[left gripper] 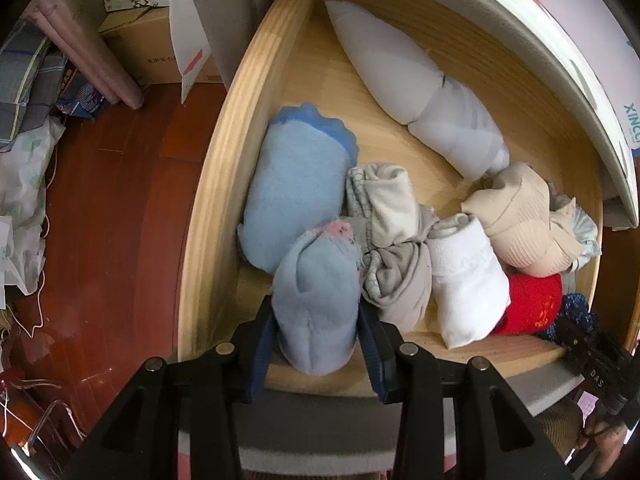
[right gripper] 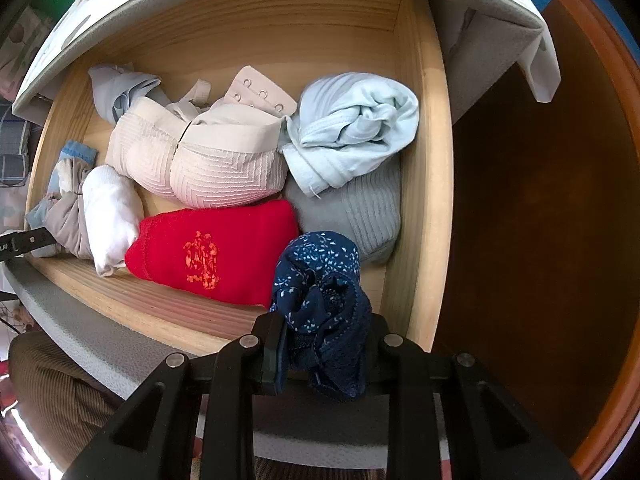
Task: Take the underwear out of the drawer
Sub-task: 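Lift the light blue sock with the left gripper over the white box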
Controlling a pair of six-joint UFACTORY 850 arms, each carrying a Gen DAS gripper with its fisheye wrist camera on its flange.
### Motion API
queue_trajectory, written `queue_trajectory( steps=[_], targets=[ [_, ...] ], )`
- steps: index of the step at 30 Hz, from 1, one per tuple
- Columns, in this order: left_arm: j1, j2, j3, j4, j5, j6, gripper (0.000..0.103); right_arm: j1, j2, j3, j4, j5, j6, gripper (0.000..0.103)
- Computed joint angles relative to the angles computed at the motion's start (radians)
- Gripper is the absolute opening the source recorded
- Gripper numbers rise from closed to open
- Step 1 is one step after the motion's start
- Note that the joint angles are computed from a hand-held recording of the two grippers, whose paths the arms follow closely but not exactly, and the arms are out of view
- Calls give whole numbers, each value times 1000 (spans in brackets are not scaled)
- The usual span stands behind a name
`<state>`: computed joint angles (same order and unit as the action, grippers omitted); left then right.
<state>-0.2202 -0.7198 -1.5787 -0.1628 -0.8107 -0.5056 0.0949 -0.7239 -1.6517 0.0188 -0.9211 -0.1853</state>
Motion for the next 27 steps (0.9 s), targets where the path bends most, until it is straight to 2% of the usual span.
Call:
queue_trajectory(
  steps=[4,7,27],
  targets=[
    [3,1,12,-12,18,18,25,6,-1,-2,-8,-3,9,24],
    [8,13,24,-20,32,30,22,7,-10,-8,-7,-4,12,24],
    [-18,145,57,62,31,46,21,12,-5,-8,-30,-9,29,23]
  ],
)
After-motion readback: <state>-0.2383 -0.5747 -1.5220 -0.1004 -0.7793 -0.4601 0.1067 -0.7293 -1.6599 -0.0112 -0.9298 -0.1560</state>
